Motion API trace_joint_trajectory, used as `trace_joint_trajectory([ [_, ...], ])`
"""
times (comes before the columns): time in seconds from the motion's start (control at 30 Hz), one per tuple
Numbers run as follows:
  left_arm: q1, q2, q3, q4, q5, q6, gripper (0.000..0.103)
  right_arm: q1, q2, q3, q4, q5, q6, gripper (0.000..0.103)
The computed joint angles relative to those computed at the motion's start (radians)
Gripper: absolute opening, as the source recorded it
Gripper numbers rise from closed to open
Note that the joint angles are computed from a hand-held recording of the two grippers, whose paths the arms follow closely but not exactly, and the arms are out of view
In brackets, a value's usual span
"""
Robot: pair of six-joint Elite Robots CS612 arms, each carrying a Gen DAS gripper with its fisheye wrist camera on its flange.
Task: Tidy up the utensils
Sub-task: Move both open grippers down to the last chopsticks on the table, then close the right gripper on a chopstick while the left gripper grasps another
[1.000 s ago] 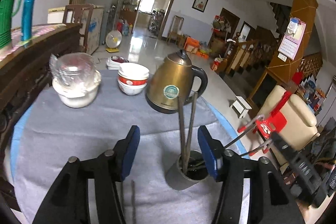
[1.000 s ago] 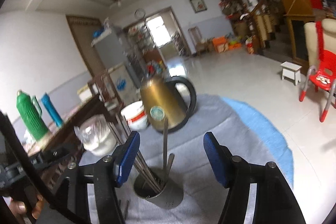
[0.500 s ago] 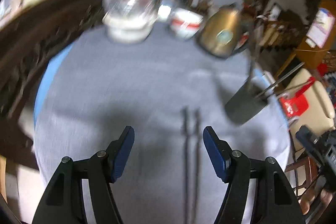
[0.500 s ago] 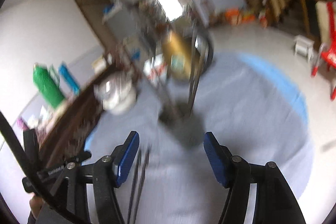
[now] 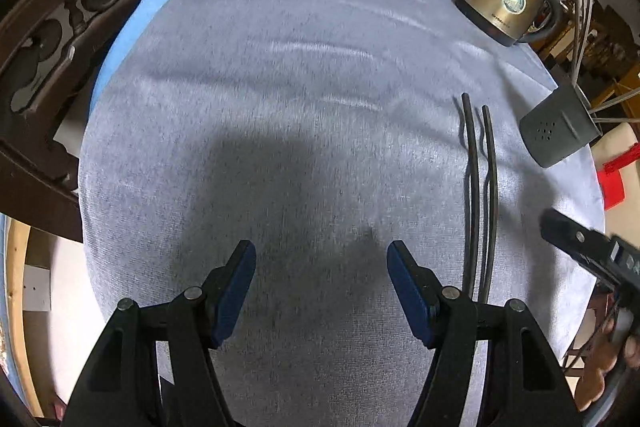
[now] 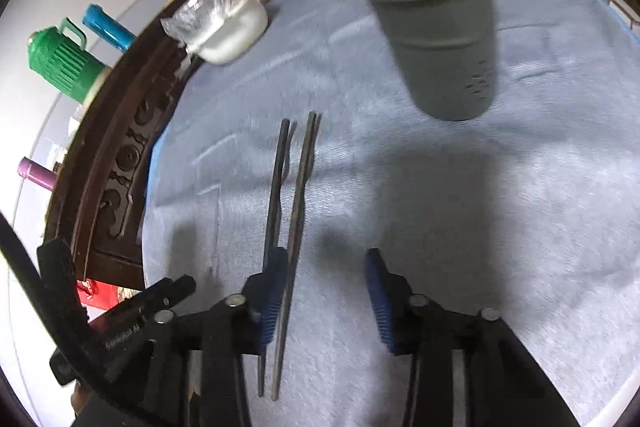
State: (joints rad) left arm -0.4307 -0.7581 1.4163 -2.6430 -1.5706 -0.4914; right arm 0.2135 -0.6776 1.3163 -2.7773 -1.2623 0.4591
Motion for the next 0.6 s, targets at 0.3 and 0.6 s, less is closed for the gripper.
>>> trace_joint_trajectory([
  [0.3,0.007,0.001,-0.001,-0.004,-0.036,0.007,0.069,0.022,0.079,-0.181,0.225,-0.007,-0.043,0.038],
  [0.6,0.014,0.006,-0.011,0.003,-0.061,0.011,0.069,0.035,0.124,-0.284,0.364,-0.058,-0.098,0.013],
])
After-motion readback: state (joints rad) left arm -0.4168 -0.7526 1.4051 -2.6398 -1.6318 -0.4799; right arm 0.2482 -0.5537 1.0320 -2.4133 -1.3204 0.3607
